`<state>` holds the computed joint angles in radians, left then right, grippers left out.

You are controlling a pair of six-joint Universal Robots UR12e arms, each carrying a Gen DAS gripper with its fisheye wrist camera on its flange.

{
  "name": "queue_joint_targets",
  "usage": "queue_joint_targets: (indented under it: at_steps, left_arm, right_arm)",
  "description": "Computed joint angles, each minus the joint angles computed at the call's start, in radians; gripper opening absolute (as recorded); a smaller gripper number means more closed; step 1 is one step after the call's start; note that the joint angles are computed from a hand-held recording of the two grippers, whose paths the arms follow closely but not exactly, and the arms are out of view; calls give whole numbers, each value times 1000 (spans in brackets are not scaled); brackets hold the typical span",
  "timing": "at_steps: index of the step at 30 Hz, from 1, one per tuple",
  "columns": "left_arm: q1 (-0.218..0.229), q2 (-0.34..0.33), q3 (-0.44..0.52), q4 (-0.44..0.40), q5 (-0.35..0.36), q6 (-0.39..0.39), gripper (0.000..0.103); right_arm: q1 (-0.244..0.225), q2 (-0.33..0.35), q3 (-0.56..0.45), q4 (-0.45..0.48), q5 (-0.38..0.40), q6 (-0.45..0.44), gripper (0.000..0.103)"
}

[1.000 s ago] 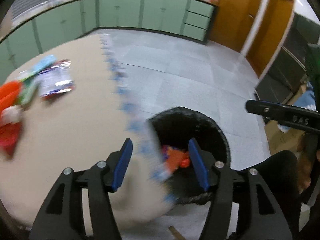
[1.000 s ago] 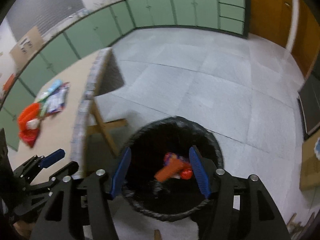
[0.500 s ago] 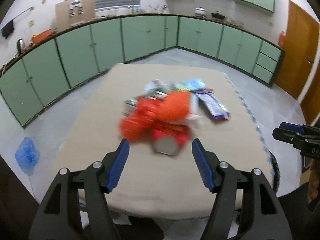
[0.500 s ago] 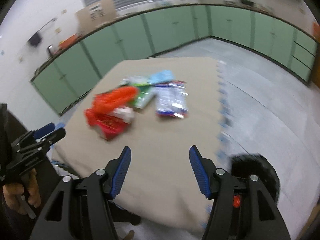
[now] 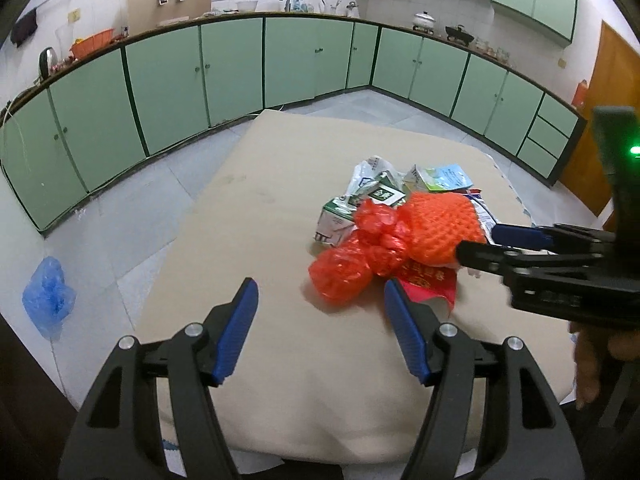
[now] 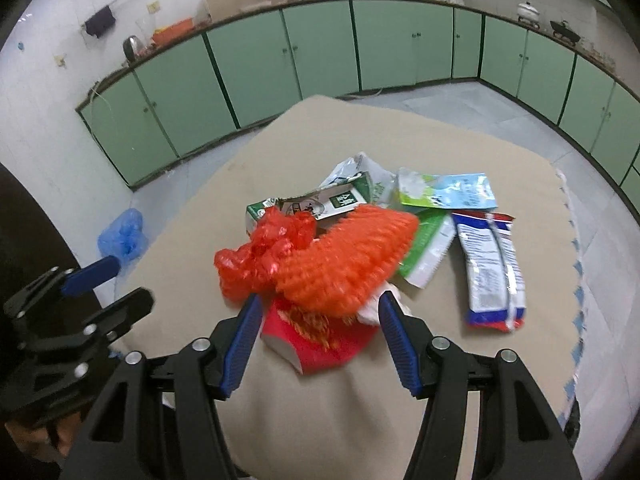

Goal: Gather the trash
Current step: 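Grasp the red plastic bag with the left tool while the right tool grasps an orange mesh net, then carry the red bag and orange mesh net over the black bin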

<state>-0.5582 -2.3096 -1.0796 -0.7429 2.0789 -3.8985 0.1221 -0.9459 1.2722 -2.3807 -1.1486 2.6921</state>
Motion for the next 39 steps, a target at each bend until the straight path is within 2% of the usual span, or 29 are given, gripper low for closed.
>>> queue_joint_targets:
  at_steps: [2, 4, 5, 7, 9, 14, 20, 27, 30, 32, 34, 39]
  left_arm:
    - [4, 0, -7, 11, -10, -2, 64]
    - [8, 1, -15, 22, -17, -3, 64]
    - [8, 0, -15, 24, -20, -3, 64]
    - [10, 0, -17, 28, -25, -3, 64]
    - [10, -4, -13, 28, -28, -1, 64]
    - [12, -21, 4, 29, -66, 10, 63]
    - [18, -68, 70, -29, -93, 27, 62]
    - [30, -111, 124, -63, -97, 31, 53]
    - [37, -130, 146, -79, -108, 40, 52]
    - [41, -133, 146, -71, -113, 41, 41]
    - [46, -128, 128, -33, -133, 41, 10]
    - [30, -116, 113, 13, -78, 52, 4]
  right_arm:
    - [7, 14, -20, 20, -22, 2, 58]
    - [16, 29, -39, 38, -55, 0, 40]
    - [16, 31, -43, 47, -56, -4, 37]
    - [14, 26, -34, 36, -54, -21, 22]
    - [8, 15, -19, 21, -36, -37, 19]
    - [-16, -24, 19, -26, 13, -40, 18]
    - [-45, -52, 43, -53, 56, -23, 18]
    - [-58, -45, 46, -52, 57, -14, 18]
    - [-63, -38, 47, -47, 59, -5, 18]
    - [-67, -36, 50, -44, 63, -3, 18]
    - [-70, -32, 50, -39, 62, 2, 18]
    - [-80, -39, 65, -46, 72, 0, 18]
